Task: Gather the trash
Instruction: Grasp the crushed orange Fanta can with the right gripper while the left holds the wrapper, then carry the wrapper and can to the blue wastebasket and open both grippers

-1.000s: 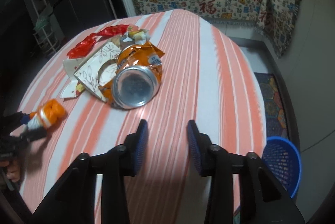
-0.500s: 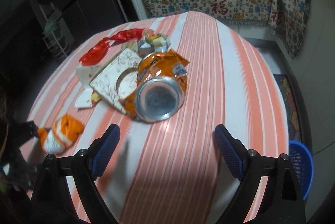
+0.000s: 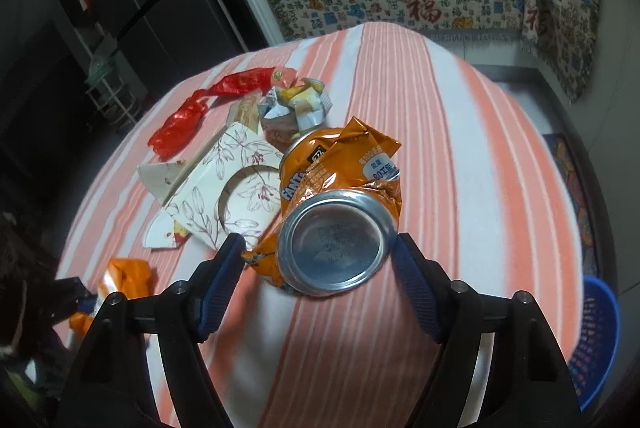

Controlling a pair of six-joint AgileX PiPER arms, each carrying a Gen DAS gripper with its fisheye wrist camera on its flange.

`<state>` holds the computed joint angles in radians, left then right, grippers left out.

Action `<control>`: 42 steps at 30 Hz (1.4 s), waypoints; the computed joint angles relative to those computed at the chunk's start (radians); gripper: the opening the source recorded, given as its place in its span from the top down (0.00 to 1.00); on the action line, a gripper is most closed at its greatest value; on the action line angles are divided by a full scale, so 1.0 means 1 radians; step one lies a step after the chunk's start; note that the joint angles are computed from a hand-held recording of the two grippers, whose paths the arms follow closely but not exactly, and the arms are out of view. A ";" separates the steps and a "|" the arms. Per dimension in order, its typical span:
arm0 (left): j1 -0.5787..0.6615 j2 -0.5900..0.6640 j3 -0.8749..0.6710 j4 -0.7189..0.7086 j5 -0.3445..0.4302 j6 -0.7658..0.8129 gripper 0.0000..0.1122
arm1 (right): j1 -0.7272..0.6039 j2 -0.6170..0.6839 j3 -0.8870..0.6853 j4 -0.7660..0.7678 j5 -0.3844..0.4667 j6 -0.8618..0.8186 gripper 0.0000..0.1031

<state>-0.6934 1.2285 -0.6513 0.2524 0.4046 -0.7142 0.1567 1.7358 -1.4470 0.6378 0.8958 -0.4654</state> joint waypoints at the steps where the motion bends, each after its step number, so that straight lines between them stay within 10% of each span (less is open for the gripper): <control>1: 0.002 -0.006 0.004 -0.002 -0.008 -0.016 0.62 | -0.011 -0.014 0.009 0.005 0.011 -0.011 0.26; 16: -0.201 0.062 -0.050 0.320 0.066 -0.500 0.62 | -0.081 -0.168 0.171 -0.027 0.085 -0.112 0.24; 23: -0.226 0.089 -0.077 0.375 0.111 -0.553 0.62 | -0.086 -0.127 0.136 0.035 0.067 -0.053 0.08; 26: -0.245 0.088 -0.083 0.398 0.123 -0.578 0.62 | -0.079 -0.102 0.116 0.006 0.082 -0.016 0.42; 42: -0.271 0.282 -0.342 0.300 0.090 -0.421 0.62 | -0.291 -0.165 0.171 0.182 0.182 -0.139 0.46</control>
